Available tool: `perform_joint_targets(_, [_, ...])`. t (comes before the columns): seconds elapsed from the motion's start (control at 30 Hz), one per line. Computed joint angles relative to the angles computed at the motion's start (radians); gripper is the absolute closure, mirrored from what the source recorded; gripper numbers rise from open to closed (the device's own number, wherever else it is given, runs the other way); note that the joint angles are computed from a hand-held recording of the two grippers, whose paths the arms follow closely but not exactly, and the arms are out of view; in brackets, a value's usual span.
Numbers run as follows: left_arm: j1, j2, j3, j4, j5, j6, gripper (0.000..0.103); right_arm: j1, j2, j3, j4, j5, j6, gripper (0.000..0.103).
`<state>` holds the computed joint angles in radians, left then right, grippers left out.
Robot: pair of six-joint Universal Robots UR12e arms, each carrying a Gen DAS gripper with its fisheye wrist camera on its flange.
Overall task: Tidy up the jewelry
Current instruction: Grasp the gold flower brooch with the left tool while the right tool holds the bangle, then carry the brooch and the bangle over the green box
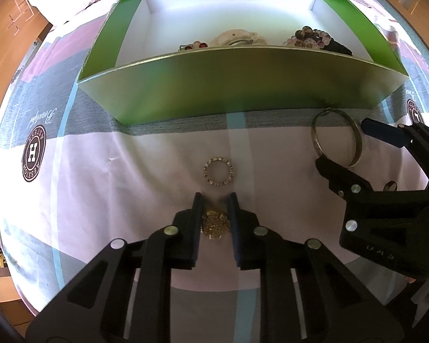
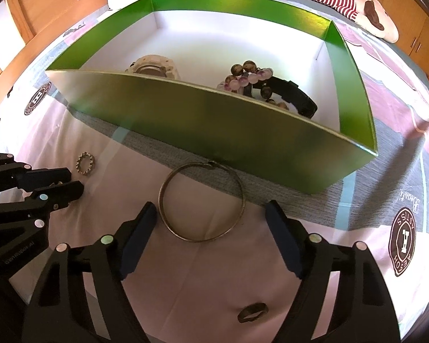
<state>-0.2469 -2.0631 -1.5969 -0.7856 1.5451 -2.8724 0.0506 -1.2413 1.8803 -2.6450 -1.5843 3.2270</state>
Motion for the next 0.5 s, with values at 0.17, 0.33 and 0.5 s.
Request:
perform_joint_targets(0.17, [0.0,0.002,0.001,-0.002,0.001,-0.002,0.085,0.003,-0.006,0.004,-0.009,-0.003,-0.02,0.042])
perform_joint_targets(0.33, [-0.002,0.002,0.004,-0.003,0.005,-0.006,0.085,0.001,-0.012,0.008,-0.009,-0.003,-0.028,0.042])
perform_joint_targets(0.5, [-0.005,0.01,-0.007,0.052,0.03,-0.016,0.085,-0.002,-0.02,0.013,-0.011,-0.003,-0.019,0.042])
